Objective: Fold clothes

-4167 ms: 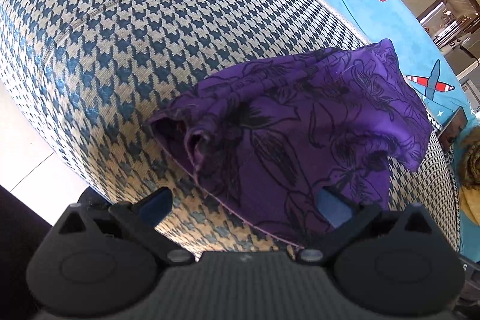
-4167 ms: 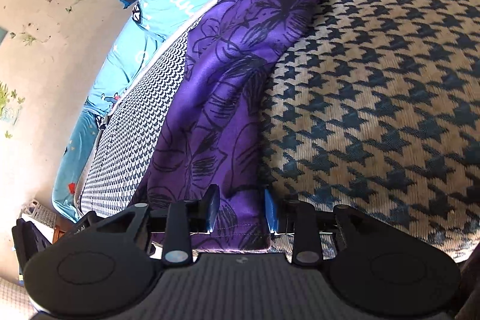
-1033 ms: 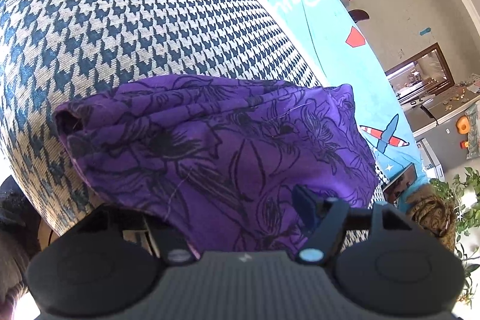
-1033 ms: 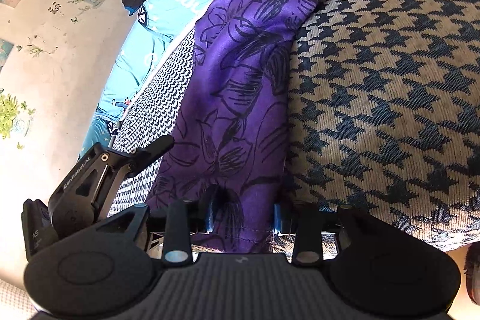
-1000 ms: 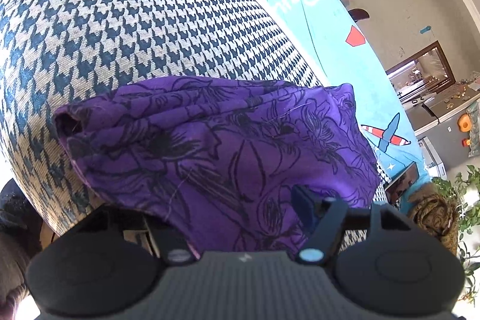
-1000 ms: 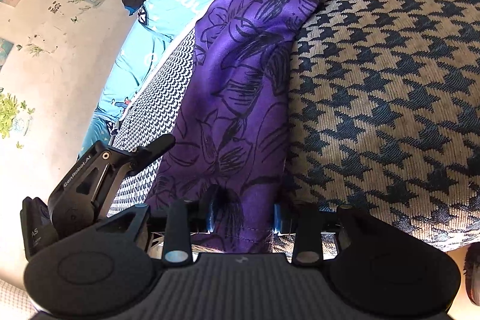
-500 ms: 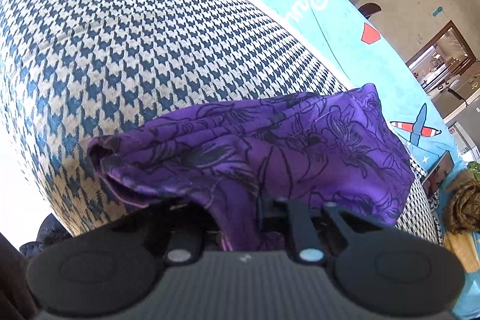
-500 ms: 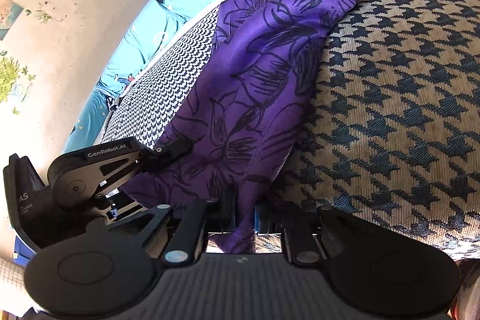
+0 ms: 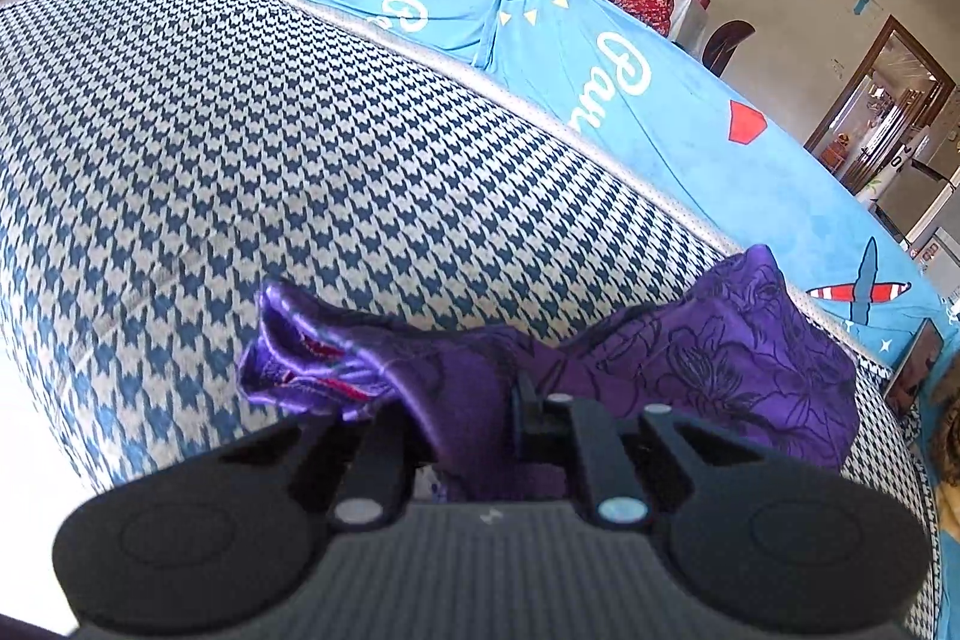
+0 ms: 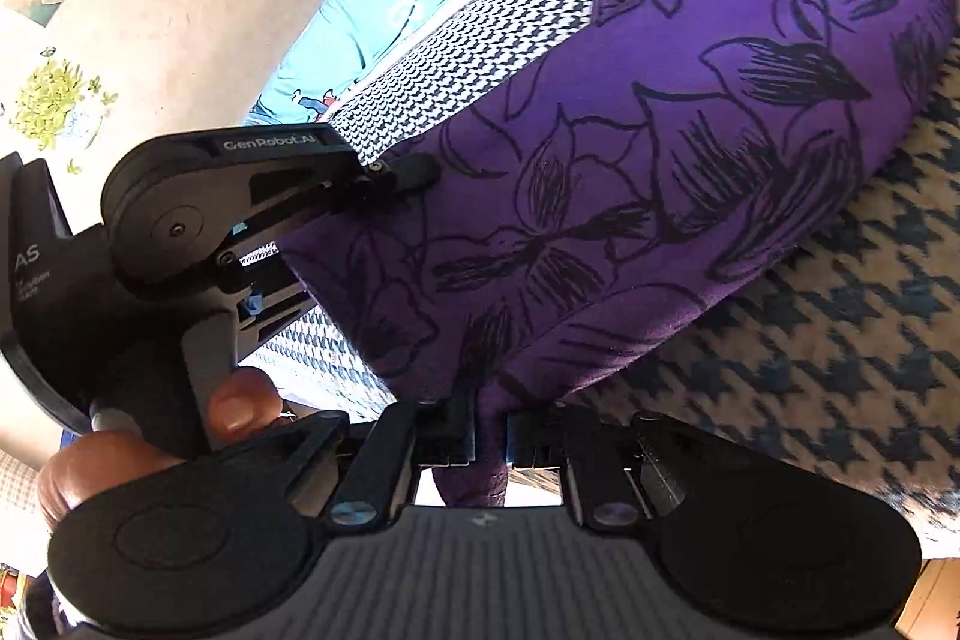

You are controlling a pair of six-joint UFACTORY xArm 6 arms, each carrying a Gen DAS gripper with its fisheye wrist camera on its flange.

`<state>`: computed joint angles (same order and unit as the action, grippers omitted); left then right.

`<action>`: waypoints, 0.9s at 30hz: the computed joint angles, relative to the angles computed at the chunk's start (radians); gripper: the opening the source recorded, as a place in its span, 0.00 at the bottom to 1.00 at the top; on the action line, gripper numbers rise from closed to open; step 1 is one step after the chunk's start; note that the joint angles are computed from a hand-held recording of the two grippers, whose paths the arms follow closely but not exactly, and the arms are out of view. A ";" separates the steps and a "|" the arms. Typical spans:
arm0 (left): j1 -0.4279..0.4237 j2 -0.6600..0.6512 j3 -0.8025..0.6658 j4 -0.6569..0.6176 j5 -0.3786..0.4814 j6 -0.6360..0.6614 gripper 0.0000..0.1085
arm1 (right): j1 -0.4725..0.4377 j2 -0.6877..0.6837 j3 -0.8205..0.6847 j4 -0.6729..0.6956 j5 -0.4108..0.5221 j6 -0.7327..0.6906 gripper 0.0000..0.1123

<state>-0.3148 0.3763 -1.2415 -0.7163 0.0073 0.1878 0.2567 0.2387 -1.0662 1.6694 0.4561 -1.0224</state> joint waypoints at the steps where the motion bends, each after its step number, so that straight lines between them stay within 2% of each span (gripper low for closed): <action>1: 0.010 0.006 -0.016 0.011 0.009 0.000 0.10 | 0.005 0.016 -0.023 -0.001 0.005 0.006 0.09; 6: 0.062 0.066 -0.133 0.144 0.060 -0.079 0.10 | 0.022 0.102 -0.145 -0.008 0.038 0.032 0.09; 13: 0.121 0.136 -0.290 0.192 0.131 -0.066 0.10 | 0.013 0.231 -0.326 0.005 0.148 0.078 0.09; 16: 0.145 0.177 -0.348 0.299 0.132 -0.145 0.10 | 0.012 0.292 -0.415 -0.020 0.187 0.081 0.09; 20: 0.173 0.233 -0.434 0.324 0.155 -0.200 0.10 | 0.008 0.379 -0.540 -0.066 0.236 0.117 0.09; 23: 0.192 0.271 -0.488 0.447 0.165 -0.301 0.10 | 0.004 0.440 -0.627 -0.098 0.268 0.152 0.09; 27: 0.210 0.319 -0.563 0.589 0.234 -0.419 0.12 | 0.005 0.518 -0.740 -0.182 0.289 0.198 0.09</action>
<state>-0.1050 0.6957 -1.8041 -0.1270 0.2408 -0.2312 0.2613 0.7566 -1.8064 1.4873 0.7451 -0.8246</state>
